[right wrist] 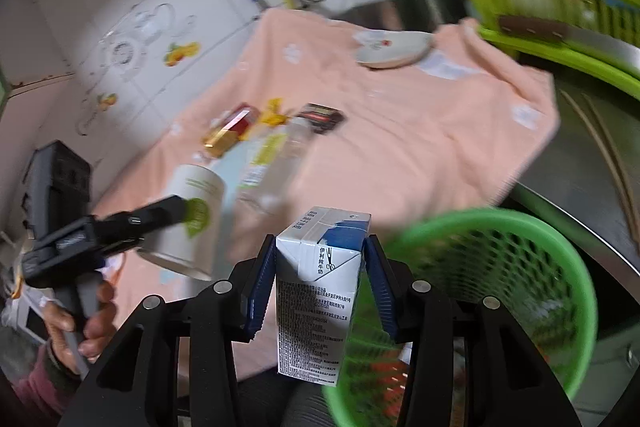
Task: Collect trash
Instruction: 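Carry both items to the green basket and lower them inside, then grasp the clear yellow-label bottle with the left tool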
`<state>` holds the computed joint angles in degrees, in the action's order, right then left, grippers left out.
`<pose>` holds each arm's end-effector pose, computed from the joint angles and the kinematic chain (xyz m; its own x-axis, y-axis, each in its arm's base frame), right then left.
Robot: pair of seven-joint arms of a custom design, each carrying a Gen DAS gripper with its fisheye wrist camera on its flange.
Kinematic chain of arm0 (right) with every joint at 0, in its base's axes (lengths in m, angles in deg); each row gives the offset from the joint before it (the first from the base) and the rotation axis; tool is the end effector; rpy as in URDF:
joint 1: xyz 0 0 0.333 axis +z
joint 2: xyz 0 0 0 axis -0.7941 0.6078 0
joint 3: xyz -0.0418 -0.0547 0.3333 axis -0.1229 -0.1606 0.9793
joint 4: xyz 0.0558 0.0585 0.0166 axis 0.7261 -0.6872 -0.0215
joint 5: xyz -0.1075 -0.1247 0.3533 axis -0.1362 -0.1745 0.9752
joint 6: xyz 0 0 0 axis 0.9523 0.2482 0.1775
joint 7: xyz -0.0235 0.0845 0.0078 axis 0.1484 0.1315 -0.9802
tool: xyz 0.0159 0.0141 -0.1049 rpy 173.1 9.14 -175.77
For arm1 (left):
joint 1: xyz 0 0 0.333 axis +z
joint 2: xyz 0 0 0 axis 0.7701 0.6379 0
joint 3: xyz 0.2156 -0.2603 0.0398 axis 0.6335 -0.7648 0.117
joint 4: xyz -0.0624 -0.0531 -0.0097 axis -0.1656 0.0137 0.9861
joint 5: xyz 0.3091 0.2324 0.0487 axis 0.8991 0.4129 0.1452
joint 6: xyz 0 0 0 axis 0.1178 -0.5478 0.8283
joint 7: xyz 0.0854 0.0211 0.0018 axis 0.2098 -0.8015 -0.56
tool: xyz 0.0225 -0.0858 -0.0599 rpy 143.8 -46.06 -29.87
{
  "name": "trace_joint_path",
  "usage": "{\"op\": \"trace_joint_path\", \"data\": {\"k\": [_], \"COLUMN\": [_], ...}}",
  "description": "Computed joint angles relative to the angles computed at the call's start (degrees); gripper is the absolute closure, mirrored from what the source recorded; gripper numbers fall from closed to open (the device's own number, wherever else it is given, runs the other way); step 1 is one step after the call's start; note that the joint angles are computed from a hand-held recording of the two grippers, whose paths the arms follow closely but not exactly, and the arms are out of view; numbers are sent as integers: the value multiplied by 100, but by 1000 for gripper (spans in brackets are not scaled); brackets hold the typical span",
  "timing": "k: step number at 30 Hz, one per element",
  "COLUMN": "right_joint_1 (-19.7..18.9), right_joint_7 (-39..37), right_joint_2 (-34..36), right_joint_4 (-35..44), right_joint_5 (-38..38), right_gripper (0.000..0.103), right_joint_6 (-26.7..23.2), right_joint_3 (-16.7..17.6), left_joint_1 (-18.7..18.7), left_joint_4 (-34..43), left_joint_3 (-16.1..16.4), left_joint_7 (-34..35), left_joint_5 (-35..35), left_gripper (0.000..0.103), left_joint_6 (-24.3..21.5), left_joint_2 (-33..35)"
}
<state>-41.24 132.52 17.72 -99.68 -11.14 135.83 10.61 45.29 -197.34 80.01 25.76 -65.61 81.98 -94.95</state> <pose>0.6103 0.1839 0.6008 0.5631 -0.7126 -0.4185 -0.7383 -0.2063 -0.6422 0.5305 -0.0588 0.6092 0.1053 -0.8701 0.4815 -0.6819 -0.4156 -0.6018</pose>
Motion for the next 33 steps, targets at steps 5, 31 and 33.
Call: {"op": "trace_joint_path", "data": {"k": [5,31,33], "right_joint_1": [-45,-269,-279], "right_joint_7": [134,488,405], "right_joint_2": [-71,-146,-228], "right_joint_4": [-397,-1242,-1296], "right_joint_5": [-471,-1443,-1351], "right_gripper": [60,53,51], "right_joint_6": [437,1487,1521], "right_joint_3": [-108,-159,-184], "left_joint_1": [-207,-273,-272], "left_joint_4": [191,916,970], "left_joint_3": [-91,-671,-698], "left_joint_7": [238,89,45], "left_joint_5": [-201,141,214], "left_gripper": [37,43,43], "left_joint_6": [-47,-648,-683], "left_joint_2": [215,1269,1346]}}
